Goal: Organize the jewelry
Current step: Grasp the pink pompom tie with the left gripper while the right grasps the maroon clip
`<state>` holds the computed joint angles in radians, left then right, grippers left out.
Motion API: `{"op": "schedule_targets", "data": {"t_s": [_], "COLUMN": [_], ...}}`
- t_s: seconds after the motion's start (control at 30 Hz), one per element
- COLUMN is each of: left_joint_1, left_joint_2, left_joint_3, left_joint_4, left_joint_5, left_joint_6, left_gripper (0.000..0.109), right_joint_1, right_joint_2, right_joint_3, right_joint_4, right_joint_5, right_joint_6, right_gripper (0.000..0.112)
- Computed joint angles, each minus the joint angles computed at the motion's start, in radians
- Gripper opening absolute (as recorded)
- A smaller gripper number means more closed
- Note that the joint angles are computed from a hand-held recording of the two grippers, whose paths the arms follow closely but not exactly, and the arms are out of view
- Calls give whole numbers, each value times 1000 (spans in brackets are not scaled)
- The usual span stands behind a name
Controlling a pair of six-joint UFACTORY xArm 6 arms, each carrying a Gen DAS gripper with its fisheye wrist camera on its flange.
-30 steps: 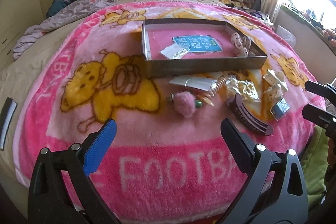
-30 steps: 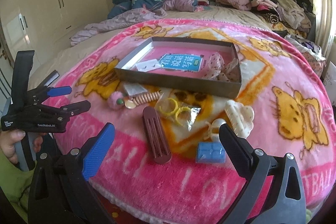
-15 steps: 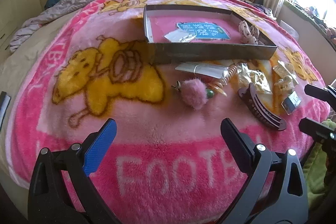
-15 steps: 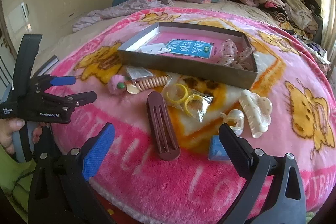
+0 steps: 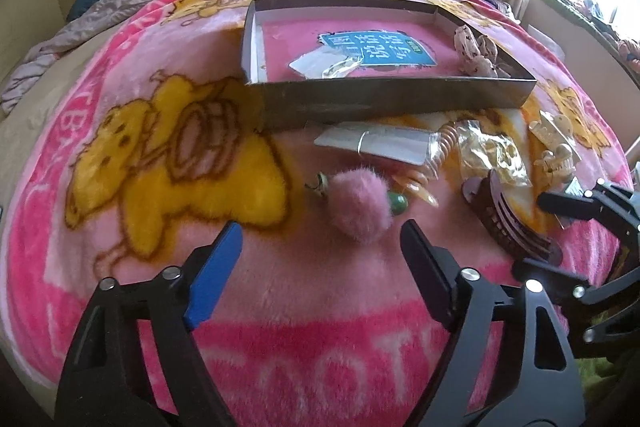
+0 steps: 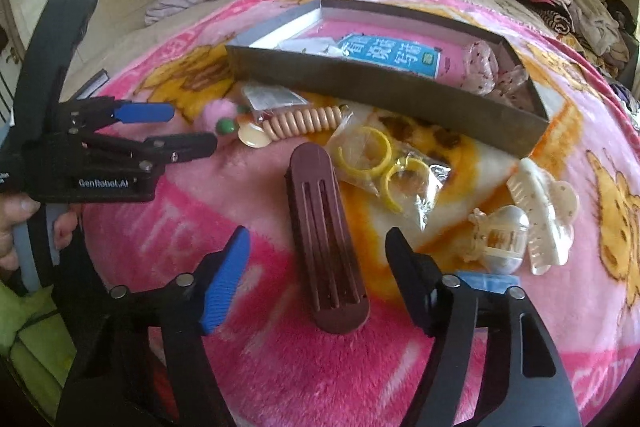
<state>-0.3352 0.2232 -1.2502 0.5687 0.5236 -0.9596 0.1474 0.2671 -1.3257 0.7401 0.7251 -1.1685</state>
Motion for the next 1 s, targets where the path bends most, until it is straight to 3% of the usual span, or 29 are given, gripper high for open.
{"op": "schedule_targets", "data": {"t_s": [0.23,0.37,0.43,0.5,0.67,1.0], "left_joint_1": [13,16,22,29,41,51], "left_joint_2": [36,55,60,58,26,-43], "left_joint_3": [-39,-59,-56,-50,-8,72], "left_joint_4": [-34,-70,-120,-133,-129,-111], "left_joint_5": [-29,-43,-66,-83,-132,-168], "left_joint_6": [66,115,151,156,134,88], "left_gripper": [57,34,23,19,11,6], "right_joint_1": [6,14,21,23,20,29], "right_joint_2": [52,73,77,80,74,53], "right_joint_3": [-54,-79,-81,-85,-83,-67], "right_joint_4": [-31,-35,-31,-24,4,35], "right_joint_5": [7,20,14,20,35,52], "right_joint_6": [36,40,37,32,10,-13], "right_gripper": [61,51,40,35,33,32]}}
